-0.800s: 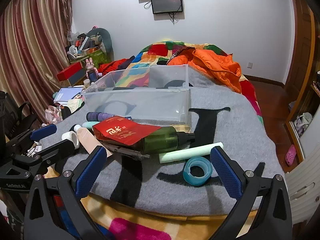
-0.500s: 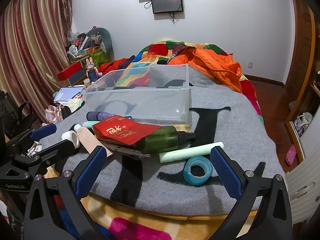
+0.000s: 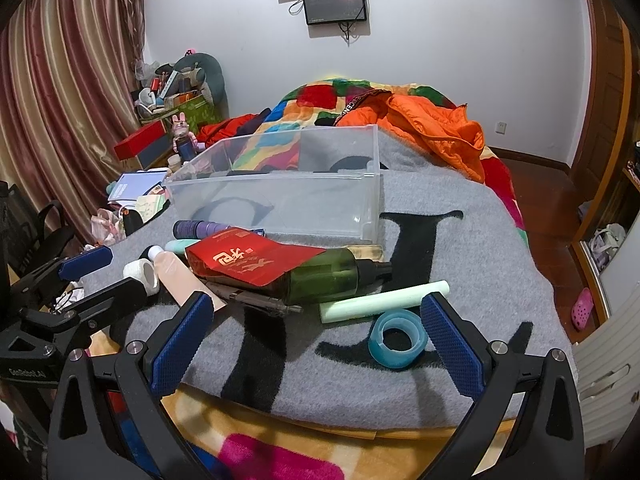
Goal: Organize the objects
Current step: 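Reach both tools toward the scattered items in front of the clear box, then grasp white tape roll with left tool while right tool grasps blue tape roll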
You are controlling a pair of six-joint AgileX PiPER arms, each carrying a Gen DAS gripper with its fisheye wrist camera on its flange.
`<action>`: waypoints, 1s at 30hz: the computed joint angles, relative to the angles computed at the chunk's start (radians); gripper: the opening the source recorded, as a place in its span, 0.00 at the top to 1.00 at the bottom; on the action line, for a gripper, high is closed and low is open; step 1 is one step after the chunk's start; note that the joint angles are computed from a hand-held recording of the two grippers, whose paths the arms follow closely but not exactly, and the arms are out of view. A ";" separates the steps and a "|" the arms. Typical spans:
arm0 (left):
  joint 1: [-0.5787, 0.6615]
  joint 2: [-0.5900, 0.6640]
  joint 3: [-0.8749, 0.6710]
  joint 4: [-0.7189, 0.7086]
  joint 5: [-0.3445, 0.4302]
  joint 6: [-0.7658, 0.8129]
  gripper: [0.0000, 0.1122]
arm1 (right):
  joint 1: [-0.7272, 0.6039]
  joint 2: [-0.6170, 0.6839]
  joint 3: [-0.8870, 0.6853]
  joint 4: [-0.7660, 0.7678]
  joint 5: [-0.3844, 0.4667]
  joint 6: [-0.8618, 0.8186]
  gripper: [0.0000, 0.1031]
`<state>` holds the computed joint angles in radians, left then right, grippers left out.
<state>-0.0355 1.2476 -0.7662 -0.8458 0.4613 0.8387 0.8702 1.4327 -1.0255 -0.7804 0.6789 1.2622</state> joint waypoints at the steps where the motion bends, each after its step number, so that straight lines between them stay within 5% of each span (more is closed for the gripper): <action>1: 0.000 0.000 0.002 -0.002 0.000 0.001 0.08 | 0.001 0.001 0.000 0.000 0.000 0.001 0.00; 18: 0.110 0.039 0.049 -0.175 -0.009 0.205 0.08 | -0.047 0.042 -0.009 0.063 -0.013 -0.055 0.00; 23: 0.140 0.081 0.046 -0.160 -0.030 0.221 0.27 | -0.084 0.057 -0.001 0.078 -0.018 -0.061 0.00; 30: 0.148 0.166 0.026 -0.227 -0.049 0.282 0.38 | -0.162 0.079 0.017 0.149 -0.059 -0.097 0.00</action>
